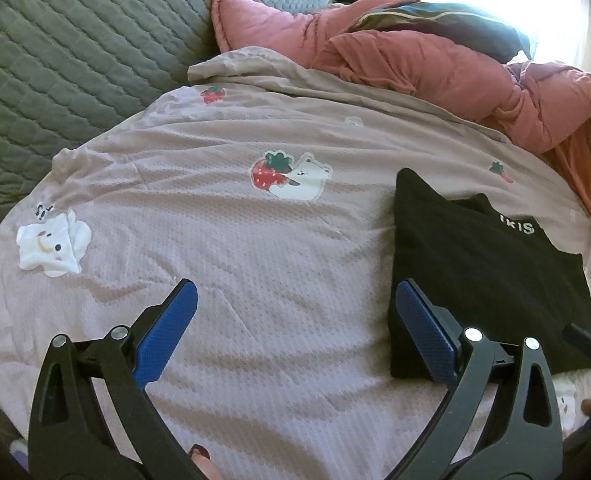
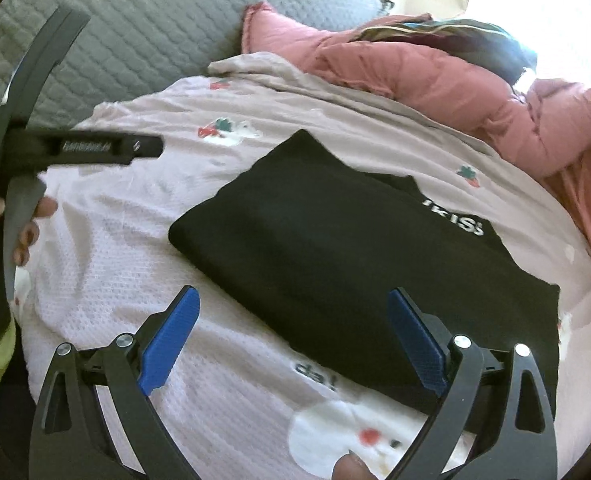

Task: Fold small clothes
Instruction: 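Grasp one side of the folded shirt with the right gripper and fold it across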

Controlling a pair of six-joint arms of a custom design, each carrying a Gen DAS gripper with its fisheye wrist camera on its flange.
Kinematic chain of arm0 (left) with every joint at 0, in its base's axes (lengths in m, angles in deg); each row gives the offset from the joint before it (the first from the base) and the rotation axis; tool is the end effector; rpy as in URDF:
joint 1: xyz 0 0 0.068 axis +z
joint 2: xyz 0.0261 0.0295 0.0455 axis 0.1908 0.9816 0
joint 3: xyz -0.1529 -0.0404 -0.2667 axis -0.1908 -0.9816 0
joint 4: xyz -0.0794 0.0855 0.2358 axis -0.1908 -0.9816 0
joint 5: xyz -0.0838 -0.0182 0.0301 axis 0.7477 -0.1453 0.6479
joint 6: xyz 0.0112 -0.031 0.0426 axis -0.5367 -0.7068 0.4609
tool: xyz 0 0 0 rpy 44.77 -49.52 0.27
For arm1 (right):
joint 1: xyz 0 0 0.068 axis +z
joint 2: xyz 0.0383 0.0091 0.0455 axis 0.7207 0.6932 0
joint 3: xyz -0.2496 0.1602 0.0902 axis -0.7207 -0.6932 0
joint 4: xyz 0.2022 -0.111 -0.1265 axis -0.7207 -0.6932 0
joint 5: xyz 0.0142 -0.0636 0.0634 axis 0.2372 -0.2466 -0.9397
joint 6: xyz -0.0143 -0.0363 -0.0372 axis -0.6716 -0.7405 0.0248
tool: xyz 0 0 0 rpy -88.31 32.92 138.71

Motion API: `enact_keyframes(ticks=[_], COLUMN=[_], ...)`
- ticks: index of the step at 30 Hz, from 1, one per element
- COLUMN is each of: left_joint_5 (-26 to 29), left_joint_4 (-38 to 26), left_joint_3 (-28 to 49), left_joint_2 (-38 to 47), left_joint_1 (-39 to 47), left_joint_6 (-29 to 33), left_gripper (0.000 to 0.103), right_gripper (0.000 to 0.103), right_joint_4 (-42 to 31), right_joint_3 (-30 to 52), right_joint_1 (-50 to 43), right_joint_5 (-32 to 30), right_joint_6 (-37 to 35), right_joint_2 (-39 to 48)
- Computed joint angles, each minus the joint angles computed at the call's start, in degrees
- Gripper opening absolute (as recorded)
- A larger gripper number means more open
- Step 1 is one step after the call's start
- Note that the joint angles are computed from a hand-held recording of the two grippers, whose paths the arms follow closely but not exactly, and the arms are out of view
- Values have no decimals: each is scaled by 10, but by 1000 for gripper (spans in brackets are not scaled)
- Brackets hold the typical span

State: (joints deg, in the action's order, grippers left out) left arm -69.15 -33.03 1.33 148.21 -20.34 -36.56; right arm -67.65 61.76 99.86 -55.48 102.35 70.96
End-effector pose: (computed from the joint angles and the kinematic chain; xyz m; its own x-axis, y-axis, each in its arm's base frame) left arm 0.2431 -0.1363 0.1870 -0.7333 -0.0186 -0.6797 0.0429 0.9964 -0.0735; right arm 0.1715 0.2035 0.1679 -0.6752 -0.2966 -0.6753 -0.2694 0.9515 -0.1486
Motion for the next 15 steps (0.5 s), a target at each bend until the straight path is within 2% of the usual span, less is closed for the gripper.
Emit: enact_keyframes(ticks=[11,15], left_joint_5=[16,16], left_joint_4=[-1,-3], left_joint_3=[42,64], left_joint_2=[45,70], left_joint_1=[31,28], left_joint_6=[19,27], left_gripper=[93,93], right_gripper=[94,94], right_joint_4=[9,15], right_joint_3=[65,82], right_joint_1=[-8,-10], right_joint_5=[7,34], right_joint_6=[-38,-57], right_joint_2=[130,165])
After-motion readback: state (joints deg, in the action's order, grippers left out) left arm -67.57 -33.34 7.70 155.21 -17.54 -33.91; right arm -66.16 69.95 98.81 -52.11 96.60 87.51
